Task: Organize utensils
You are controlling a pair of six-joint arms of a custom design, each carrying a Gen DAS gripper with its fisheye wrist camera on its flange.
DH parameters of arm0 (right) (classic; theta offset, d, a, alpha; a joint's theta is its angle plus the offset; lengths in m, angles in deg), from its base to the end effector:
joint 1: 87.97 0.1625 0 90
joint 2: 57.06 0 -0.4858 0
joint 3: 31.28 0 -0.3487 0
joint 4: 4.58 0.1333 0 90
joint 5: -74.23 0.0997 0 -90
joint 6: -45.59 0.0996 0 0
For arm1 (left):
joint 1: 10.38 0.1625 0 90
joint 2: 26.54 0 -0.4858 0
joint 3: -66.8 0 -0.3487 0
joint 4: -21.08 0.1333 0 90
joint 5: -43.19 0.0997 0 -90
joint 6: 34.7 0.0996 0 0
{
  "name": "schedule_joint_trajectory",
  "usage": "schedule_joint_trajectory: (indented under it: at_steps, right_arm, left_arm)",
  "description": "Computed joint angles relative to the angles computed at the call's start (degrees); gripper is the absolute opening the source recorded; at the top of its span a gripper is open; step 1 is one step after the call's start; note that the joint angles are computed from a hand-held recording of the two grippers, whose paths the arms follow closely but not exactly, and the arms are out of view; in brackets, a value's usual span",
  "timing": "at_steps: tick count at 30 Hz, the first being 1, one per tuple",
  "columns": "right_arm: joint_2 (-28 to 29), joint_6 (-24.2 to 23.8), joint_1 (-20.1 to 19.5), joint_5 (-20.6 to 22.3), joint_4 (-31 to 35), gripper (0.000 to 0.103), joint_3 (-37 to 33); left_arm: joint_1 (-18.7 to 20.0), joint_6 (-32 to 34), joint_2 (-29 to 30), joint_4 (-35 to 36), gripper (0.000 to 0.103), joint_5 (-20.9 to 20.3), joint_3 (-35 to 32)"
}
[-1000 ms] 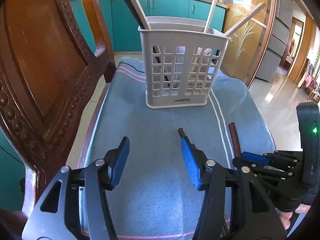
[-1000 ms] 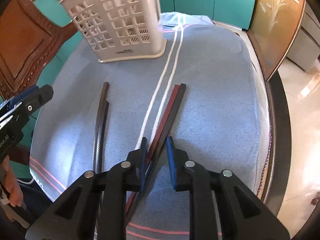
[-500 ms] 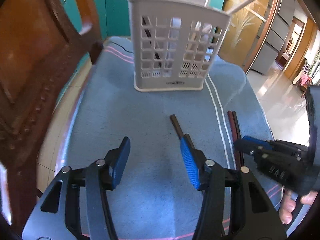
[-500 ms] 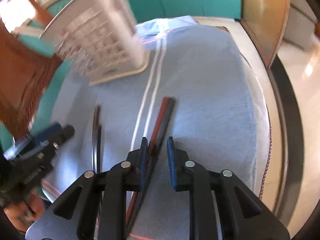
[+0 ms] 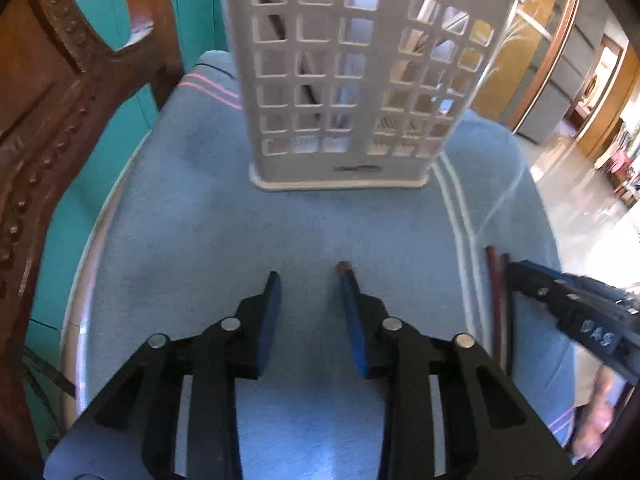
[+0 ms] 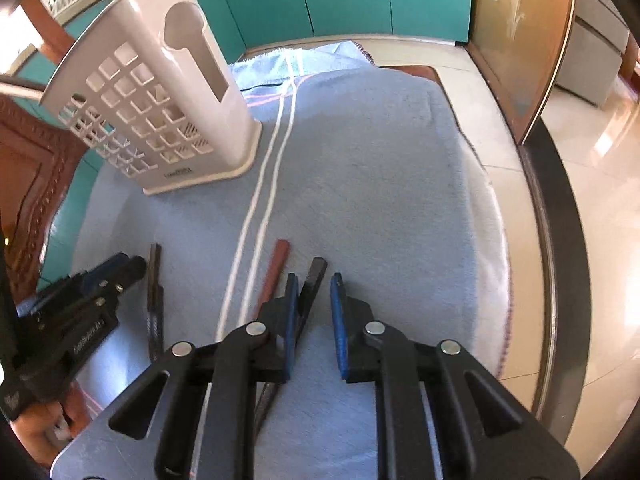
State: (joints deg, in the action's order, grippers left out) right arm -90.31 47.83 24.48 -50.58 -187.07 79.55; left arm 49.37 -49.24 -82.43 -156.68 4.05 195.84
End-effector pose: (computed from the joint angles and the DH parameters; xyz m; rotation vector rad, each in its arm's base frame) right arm 0.2993 -0.5241 0.0350 0.3456 -2.5373 0.4985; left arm -0.0629 -0.5258 0.1953 0.1770 2.3178 -0.6953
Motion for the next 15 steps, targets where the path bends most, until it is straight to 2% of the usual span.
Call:
schedule_joint_trajectory:
  at_steps: [3, 6, 10, 13, 15]
  right_arm:
    - [-0.2, 0.1, -0.2, 0.8, -1.5, 0.017, 0.9]
    - [-0.3, 0.3, 0.3, 0.5, -0.9, 0.017, 1.1]
    - [1.1, -0.2, 1.4, -2.3, -0.6, 0.017, 0.4]
    - [1.8, -0.6, 2.2, -4.0, -0.6, 0.018, 0.0]
    - [2.5, -1.9, 2.8, -5.8, -1.1, 0.018, -0.2]
  left_arm:
    - [0.2, 1.0, -0.1, -0.8, 0.024, 0.8, 0.5]
    - [0.9, 0.7, -1.1, -2.3, 0.024, -1.5, 1.0]
    - [1.2, 1.7, -1.0, -6.0, 0.028, -3.8, 0.7]
    - [1.3, 0.9, 0.5, -5.2, 0.032, -4.3, -0.5]
    - [1.2, -0.5, 1.9, -2.6, 0.034, -3.1, -1.7]
